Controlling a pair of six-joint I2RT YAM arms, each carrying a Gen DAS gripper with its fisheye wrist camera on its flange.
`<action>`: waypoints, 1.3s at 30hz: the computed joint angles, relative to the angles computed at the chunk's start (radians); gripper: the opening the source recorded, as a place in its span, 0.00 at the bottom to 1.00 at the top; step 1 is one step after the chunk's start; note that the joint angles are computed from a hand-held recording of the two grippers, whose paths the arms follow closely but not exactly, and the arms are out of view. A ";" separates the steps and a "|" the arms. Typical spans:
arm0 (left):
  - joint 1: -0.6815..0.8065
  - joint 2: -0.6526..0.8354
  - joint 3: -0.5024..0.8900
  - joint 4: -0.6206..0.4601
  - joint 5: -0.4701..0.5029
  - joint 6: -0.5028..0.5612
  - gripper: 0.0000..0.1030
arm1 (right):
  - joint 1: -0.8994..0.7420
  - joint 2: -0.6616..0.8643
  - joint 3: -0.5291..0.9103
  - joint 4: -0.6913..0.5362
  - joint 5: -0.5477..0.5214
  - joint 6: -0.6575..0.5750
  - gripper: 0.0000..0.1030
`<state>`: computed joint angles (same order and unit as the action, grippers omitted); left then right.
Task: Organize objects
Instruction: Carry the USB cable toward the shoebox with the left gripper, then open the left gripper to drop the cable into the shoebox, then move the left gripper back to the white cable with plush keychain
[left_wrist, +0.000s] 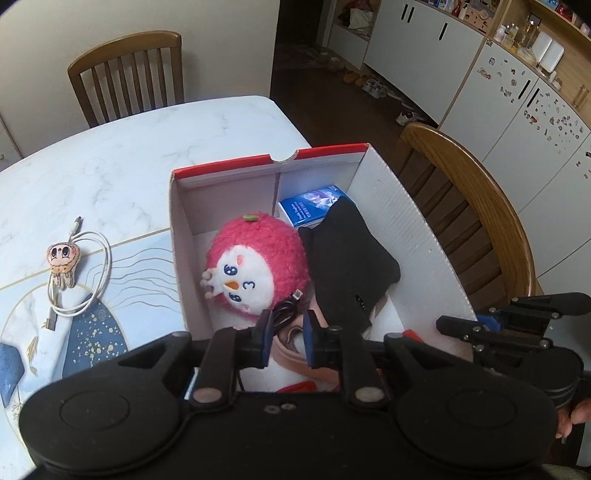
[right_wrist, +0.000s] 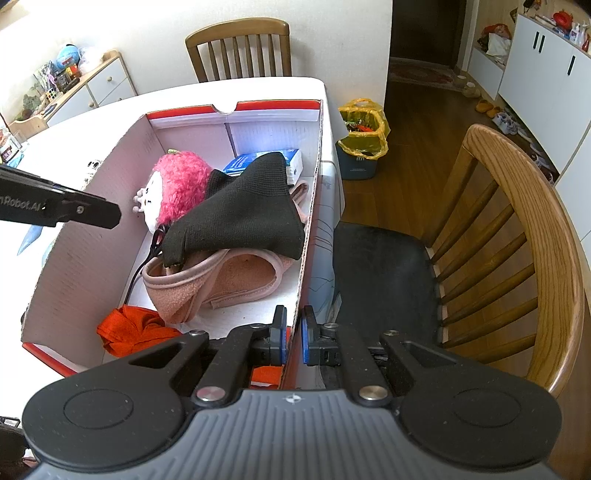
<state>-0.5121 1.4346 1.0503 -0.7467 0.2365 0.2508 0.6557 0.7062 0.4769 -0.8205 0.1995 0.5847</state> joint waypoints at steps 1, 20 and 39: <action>0.003 -0.008 -0.005 0.002 -0.003 0.000 0.18 | -0.001 0.000 0.000 0.001 0.000 -0.002 0.07; 0.268 -0.163 -0.103 0.016 0.050 0.075 0.54 | 0.000 0.009 0.004 -0.002 0.004 -0.011 0.07; 0.536 0.112 0.052 0.151 0.110 0.216 0.98 | 0.024 0.050 0.032 -0.020 0.024 0.043 0.07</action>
<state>0.0243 1.5470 1.1027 -0.5962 0.3460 0.4666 0.6800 0.7562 0.5089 -0.8408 0.2230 0.6273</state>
